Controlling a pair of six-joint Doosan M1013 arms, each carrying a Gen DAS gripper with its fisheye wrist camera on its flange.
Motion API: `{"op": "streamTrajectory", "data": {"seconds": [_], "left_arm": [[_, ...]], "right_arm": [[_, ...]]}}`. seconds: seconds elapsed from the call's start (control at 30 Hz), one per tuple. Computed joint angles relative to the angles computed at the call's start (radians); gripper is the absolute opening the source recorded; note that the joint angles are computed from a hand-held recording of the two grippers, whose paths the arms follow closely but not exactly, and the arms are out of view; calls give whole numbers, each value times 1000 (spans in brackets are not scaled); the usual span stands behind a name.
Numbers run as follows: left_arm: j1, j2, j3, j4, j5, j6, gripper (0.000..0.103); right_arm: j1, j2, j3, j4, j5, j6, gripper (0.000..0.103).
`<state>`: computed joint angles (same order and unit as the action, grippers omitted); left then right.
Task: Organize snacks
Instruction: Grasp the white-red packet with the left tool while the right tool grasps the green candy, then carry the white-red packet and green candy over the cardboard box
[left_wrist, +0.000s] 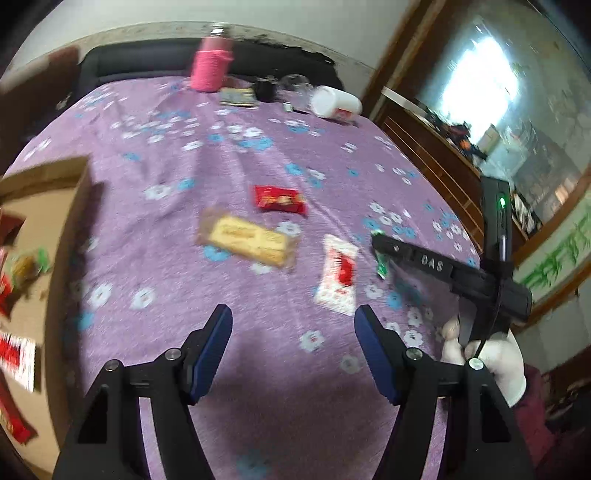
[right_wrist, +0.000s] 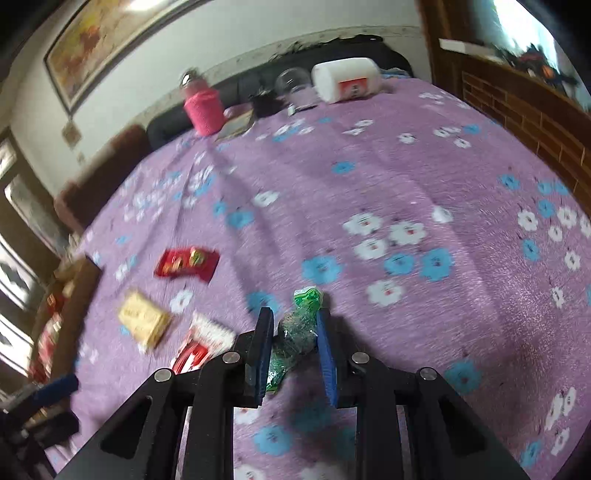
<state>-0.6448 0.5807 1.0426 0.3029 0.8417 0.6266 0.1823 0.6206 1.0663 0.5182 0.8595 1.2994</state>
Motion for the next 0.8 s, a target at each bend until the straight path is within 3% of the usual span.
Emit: {"op": "streamTrajectory", "data": {"seconds": [0.27,0.43,0.63,0.73,0.8], "left_arm": [[-6,148,-241,-46,130,229,68],[1,213,-339,-66,202,272,67],[0,254,-393,-82,237,332,48],[-5,264,-414,-47,266,330,24],[-1,250,-390,-60,242,313,24]], "right_arm": [[-24,-8,19,124,-11,-49,25],[-28,-15,30,160,-25,-64,25],[-32,-18,35,178,-36,-63,25],[-33,-18,36,177,-41,-57,25],[-32,-17,36,172,-42,-55,25]]}}
